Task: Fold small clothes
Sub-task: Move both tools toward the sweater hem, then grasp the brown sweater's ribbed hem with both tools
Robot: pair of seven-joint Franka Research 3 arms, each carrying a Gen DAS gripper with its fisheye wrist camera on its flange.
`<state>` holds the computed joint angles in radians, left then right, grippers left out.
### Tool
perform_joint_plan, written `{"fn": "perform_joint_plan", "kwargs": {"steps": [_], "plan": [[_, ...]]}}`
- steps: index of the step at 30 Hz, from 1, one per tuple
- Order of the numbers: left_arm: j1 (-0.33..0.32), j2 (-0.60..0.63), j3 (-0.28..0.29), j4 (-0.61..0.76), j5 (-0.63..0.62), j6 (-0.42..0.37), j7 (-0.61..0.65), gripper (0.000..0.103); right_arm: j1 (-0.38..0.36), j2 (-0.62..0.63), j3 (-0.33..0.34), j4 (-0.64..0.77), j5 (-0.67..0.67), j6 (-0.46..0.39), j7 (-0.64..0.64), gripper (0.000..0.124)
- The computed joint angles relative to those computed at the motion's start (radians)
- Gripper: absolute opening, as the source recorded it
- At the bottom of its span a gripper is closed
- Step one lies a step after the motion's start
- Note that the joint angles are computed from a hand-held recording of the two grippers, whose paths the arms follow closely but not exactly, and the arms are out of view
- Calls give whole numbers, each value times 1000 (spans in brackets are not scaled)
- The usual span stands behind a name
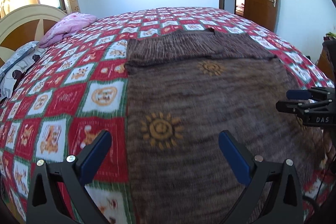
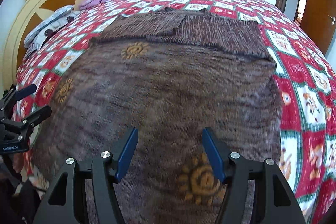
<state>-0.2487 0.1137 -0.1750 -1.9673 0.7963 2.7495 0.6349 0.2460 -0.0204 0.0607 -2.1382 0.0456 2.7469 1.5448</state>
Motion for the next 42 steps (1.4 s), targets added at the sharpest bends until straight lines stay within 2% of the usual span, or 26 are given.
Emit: {"fn": "perform_joint_plan", "kwargs": {"steps": [4, 11, 18, 21, 24, 25, 27, 29, 33, 34, 39, 42], "plan": [[1, -37, -11, -42, -27, -8, 19, 103, 0, -48, 2, -48, 27, -33, -10, 64], [21, -130, -32, -161, -97, 22, 71, 103, -23, -138, 21, -135, -41, -53, 35, 64], [39, -222, -55, -277, -126, 16, 98, 103, -30, -209, 32, -215, -35, -64, 11, 64], [47, -241, -55, -311, -157, 44, 108, 94, -33, -240, 37, -248, -30, -61, 1, 64], [33, -250, -34, -346, -301, 78, 191, 80, -36, -270, 42, -276, -25, -61, -3, 64], [18, -248, -19, -355, -391, 86, 244, 75, -38, -282, 44, -286, -26, -60, -2, 64], [4, -247, -10, -370, -498, 98, 302, 70, -44, -300, 50, -304, -29, -55, 1, 64], [-2, -243, -8, -376, -571, 106, 340, 59, -51, -316, 55, -322, -33, -48, 6, 64], [-14, -234, -13, -380, -659, 113, 401, 47, -53, -326, 50, -337, -13, -50, 3, 64], [-16, -232, -13, -382, -678, 116, 417, 41, -54, -330, 49, -341, -9, -49, 3, 64], [-15, -230, -15, -386, -729, 126, 454, 39, -80, -352, 57, -346, -21, -69, 31, 64], [-11, -238, -17, -393, -737, 128, 457, 33, -111, -385, 60, -362, -44, -88, 67, 64]]}}
